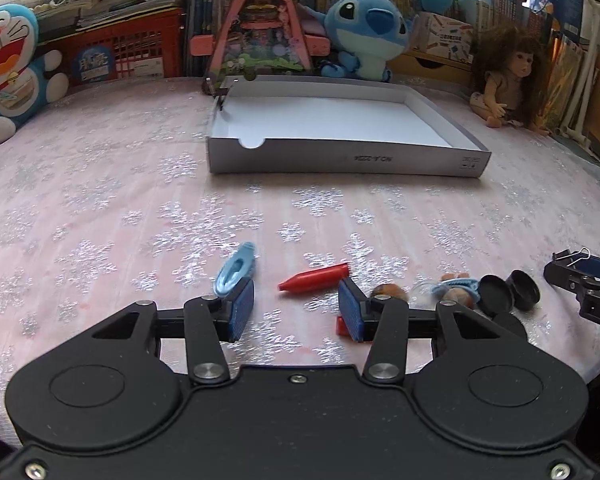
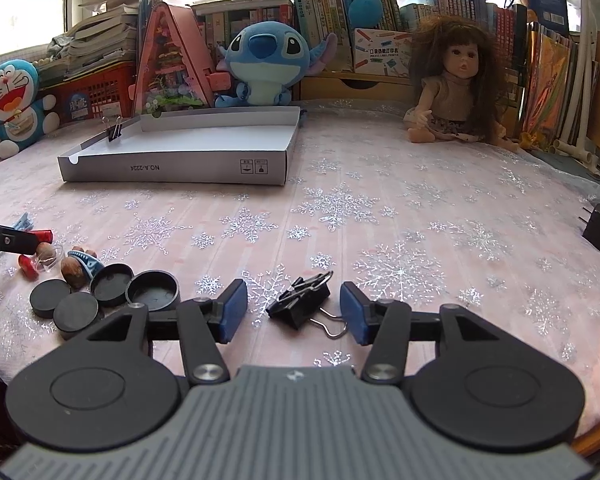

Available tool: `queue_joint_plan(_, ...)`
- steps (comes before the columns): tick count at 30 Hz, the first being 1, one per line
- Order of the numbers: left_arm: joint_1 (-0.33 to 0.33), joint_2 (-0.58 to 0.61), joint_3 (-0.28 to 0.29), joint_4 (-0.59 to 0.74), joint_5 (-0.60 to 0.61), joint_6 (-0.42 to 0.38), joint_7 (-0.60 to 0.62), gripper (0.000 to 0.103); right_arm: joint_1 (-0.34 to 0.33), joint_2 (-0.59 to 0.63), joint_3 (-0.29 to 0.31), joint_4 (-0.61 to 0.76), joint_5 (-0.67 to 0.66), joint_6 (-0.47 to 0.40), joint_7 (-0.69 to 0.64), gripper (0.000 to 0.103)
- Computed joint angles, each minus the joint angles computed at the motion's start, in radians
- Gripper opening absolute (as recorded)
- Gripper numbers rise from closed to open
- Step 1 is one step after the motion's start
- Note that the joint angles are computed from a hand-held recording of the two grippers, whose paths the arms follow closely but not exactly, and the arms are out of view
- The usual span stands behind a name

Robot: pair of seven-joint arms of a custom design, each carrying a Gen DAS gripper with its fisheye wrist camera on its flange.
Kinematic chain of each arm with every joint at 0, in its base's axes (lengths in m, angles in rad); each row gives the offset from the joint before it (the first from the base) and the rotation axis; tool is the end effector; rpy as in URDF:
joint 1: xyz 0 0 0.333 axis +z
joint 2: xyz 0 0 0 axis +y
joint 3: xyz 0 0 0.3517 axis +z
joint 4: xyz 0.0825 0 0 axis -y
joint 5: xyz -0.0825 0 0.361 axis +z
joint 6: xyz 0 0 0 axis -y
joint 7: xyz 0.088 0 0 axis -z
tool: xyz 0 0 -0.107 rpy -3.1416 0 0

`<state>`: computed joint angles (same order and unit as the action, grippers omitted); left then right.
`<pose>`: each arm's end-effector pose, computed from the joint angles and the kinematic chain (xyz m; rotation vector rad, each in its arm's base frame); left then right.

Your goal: Organize rigid objects

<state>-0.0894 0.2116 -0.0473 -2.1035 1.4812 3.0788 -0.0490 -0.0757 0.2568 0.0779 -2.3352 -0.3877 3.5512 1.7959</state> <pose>0.5475 -0.1555 0.4058 -1.7859 1.7251 -0.8218 0.5583 0.0452 0.3946 -1.7829 1.4588 -0.7437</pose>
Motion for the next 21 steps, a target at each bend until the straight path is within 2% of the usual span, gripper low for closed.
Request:
queue_joint_plan(16, 0.001, 0.016, 0.007, 0.024, -0.042, -0.061, 0.027, 0.044, 0.006, 0.002, -0.002, -0.002, 0.008, 0.006, -0.003, 0.069)
queue_joint_plan(19, -0.005, 0.007, 0.015, 0.030, 0.057, -0.036, -0.055, 0.044, 0.012, 0.003, -0.006, -0.003, 0.018, 0.009, -0.008, 0.069)
queue_joint_plan(21, 0.004, -0.003, 0.002, 0.033, 0.135, -0.024, -0.114, 0.045, 0.015, 0.003, -0.008, -0.003, 0.021, 0.010, -0.011, 0.069)
